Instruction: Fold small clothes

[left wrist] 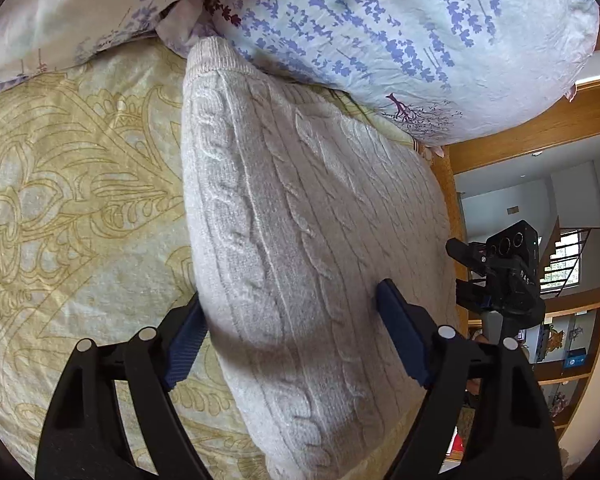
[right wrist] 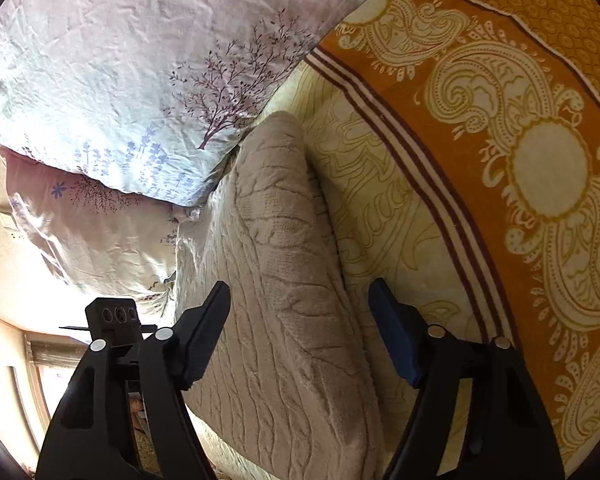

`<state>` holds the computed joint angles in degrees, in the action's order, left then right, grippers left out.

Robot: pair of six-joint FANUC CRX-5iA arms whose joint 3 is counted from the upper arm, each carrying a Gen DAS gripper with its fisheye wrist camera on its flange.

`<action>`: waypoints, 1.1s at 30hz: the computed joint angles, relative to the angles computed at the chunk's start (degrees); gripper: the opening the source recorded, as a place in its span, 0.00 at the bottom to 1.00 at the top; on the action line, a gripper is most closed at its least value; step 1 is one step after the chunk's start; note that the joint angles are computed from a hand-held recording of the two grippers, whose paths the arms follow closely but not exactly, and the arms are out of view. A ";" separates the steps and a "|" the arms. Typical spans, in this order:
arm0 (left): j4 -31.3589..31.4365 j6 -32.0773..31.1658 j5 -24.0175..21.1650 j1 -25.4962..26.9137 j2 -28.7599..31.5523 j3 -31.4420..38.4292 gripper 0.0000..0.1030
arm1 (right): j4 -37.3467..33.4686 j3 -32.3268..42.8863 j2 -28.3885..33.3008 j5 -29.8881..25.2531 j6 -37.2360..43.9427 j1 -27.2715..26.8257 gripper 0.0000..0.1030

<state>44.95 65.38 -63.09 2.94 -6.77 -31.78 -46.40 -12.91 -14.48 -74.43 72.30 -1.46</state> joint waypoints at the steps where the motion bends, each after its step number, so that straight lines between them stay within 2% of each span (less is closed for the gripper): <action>1: -0.07 -0.01 0.23 -0.28 0.22 0.19 0.77 | -0.89 -0.03 0.42 -0.35 0.92 -0.20 0.66; 5: -0.40 -0.58 0.80 -0.54 -0.54 -0.19 0.72 | -5.63 -0.76 1.32 -0.90 3.97 -2.55 0.65; 10: -4.37 1.07 2.75 -2.77 -1.48 0.87 0.68 | -9.21 -1.06 2.36 -2.61 6.93 -5.68 0.62; 12: -5.68 1.95 3.82 -3.82 -1.77 1.24 0.65 | -12.08 -1.13 3.49 -4.36 8.70 -6.90 0.46; 13: -6.31 2.29 4.32 -4.33 -1.87 1.48 0.64 | -11.72 -1.36 3.52 -3.95 8.56 -5.81 0.40; 15: -8.02 3.01 4.86 -5.35 -2.60 2.17 0.58 | -11.74 -2.21 2.49 -2.25 8.89 -4.92 0.40; 19: -10.83 4.50 6.10 -7.46 -2.94 3.52 0.52 | -13.00 -3.45 1.09 -0.46 8.27 -4.82 0.34; 23: -12.24 5.37 6.89 -8.92 -3.30 4.24 0.45 | -14.62 -3.62 0.02 0.66 8.25 -4.60 0.33; 26: -10.27 3.99 6.89 -8.20 -4.26 3.17 0.38 | -16.40 -3.87 -0.74 1.69 8.22 -4.27 0.33; 28: -6.53 1.58 6.50 -6.92 -4.94 1.68 0.35 | -18.54 -4.18 -1.26 2.26 8.28 -4.28 0.33; 31: 0.97 -3.86 4.18 -3.57 -6.84 -1.45 0.33 | -21.82 -4.21 -2.00 2.79 8.56 -3.74 0.33; 33: 3.31 -6.52 2.07 -0.14 -9.13 -2.90 0.33 | -23.83 -3.82 -1.93 3.17 8.99 -2.20 0.33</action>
<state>48.26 58.86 -61.02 2.80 -15.90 -34.67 -70.23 -16.73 -16.41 -71.26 81.29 -3.66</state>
